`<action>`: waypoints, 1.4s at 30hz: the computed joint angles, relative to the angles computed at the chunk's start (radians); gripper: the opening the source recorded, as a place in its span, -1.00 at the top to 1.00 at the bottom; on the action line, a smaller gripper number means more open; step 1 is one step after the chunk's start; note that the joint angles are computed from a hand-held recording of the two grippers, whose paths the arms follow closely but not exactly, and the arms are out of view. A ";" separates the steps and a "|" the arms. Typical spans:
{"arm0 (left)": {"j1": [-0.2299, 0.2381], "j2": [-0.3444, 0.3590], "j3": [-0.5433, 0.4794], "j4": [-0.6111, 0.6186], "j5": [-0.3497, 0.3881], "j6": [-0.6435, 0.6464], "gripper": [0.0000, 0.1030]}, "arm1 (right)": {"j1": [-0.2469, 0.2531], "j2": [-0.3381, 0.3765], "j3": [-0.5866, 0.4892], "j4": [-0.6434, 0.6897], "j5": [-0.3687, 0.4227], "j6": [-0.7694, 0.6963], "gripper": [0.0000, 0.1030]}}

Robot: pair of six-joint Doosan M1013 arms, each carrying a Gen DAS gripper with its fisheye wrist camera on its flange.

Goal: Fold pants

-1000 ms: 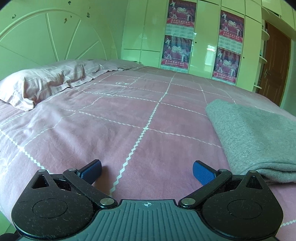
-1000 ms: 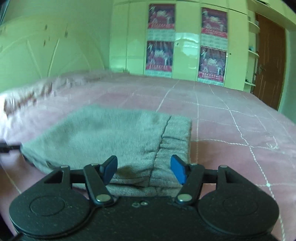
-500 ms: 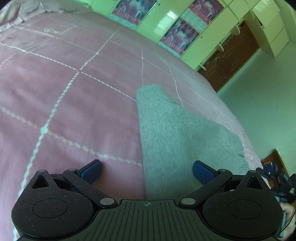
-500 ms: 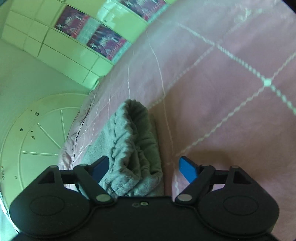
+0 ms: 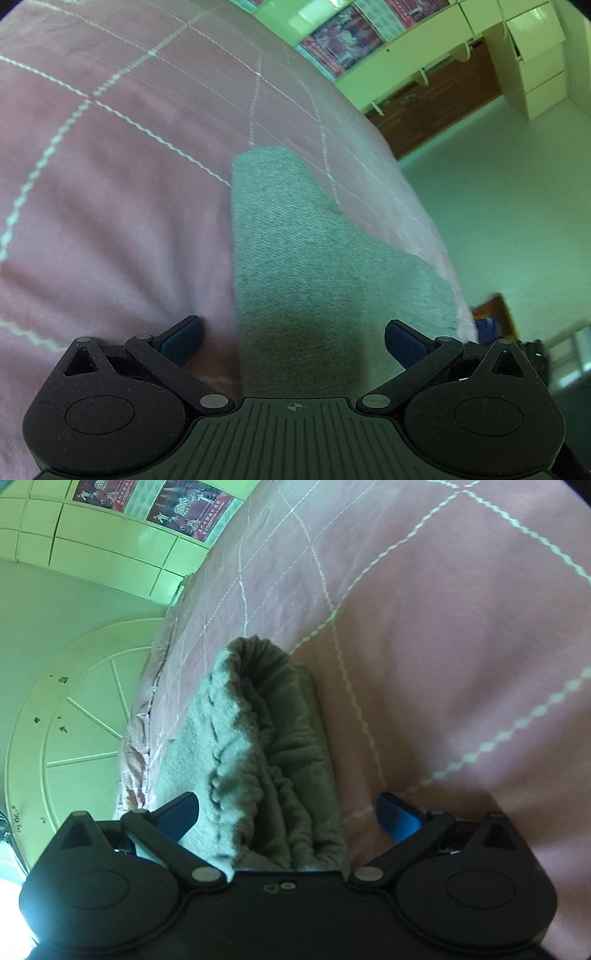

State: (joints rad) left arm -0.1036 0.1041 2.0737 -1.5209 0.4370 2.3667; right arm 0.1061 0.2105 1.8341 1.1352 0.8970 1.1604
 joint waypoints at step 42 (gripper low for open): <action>0.141 0.207 -0.215 -0.501 0.250 0.352 0.47 | 0.060 0.315 -0.438 0.230 0.135 -0.151 0.11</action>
